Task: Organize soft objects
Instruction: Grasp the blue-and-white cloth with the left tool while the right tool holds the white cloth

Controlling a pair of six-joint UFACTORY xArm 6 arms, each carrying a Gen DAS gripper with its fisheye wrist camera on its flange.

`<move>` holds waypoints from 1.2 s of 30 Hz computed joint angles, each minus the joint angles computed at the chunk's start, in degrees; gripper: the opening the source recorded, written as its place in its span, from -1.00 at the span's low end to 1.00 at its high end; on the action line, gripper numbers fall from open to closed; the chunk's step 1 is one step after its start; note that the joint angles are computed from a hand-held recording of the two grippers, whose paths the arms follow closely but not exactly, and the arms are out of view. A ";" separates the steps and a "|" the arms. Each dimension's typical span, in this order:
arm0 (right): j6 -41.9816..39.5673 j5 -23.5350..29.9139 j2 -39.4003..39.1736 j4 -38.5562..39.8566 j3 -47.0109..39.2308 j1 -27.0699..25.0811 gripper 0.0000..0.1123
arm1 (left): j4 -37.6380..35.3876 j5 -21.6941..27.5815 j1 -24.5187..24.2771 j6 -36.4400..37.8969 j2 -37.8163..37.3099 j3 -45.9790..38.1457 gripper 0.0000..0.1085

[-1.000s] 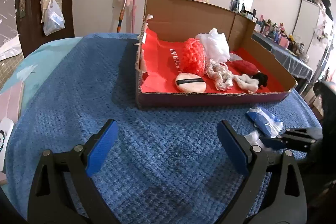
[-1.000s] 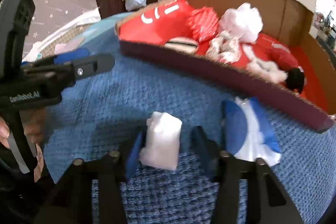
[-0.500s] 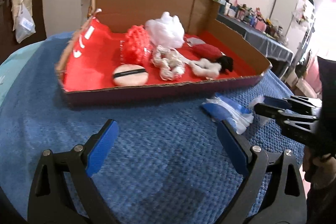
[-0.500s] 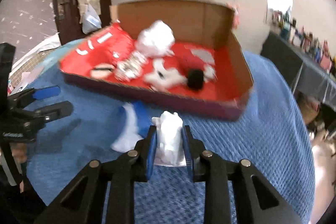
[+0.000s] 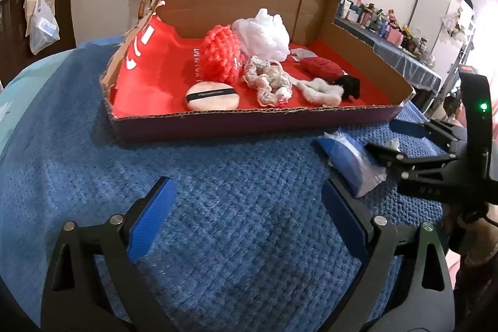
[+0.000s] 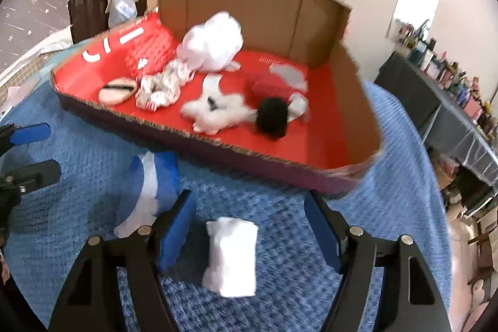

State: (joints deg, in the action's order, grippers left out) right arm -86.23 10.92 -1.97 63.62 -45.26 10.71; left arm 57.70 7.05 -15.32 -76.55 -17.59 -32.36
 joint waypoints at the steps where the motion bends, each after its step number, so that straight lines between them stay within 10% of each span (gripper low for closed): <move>1: 0.48 0.45 0.12 -0.50 -0.01 0.23 0.33 | -0.41 0.24 0.06 0.47 -0.38 0.31 0.77; 10: 0.12 22.26 -6.05 -1.30 1.32 -3.30 0.33 | -1.10 0.91 1.15 0.59 -2.77 1.76 0.77; 14: 0.37 14.61 -5.24 -0.34 2.22 -1.43 0.35 | -3.47 0.06 0.06 3.35 -1.78 1.19 0.77; 36: -0.93 18.56 -3.92 2.88 1.35 -12.20 0.58 | -11.79 6.22 -7.40 6.69 10.93 -9.94 0.77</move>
State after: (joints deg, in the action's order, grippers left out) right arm -87.17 29.48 -5.89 66.50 -43.92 -1.50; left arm 45.92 13.27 -22.72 -69.86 -6.66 -42.30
